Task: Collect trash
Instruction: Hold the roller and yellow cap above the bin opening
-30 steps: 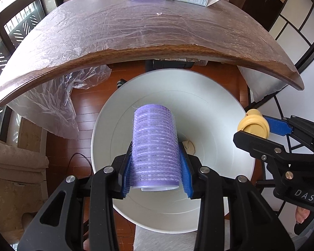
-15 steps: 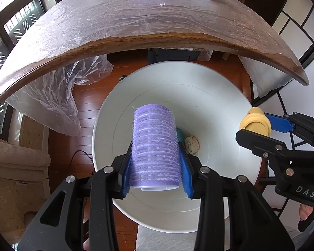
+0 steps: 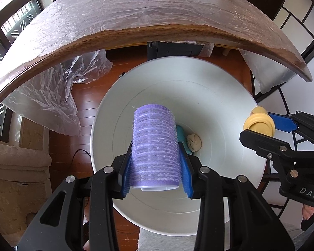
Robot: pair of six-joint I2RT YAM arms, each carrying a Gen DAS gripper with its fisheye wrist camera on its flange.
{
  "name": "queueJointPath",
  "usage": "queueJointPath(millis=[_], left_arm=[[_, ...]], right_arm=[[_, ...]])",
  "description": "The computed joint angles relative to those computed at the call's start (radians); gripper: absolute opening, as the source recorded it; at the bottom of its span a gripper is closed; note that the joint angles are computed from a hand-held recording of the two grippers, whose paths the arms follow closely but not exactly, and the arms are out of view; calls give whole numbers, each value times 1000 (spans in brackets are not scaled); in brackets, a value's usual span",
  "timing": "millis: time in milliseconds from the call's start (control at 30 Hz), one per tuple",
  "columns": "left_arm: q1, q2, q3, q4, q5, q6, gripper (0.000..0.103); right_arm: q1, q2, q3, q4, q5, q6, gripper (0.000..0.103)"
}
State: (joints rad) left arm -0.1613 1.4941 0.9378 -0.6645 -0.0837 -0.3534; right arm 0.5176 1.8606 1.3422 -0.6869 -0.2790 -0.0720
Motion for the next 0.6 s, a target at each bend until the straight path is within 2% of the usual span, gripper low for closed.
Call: queueJointPath(millis=[600], left_arm=[[5,27,18,-6,-1,26,40]], right_arm=[[5,22,20,-15,14,-1,49]])
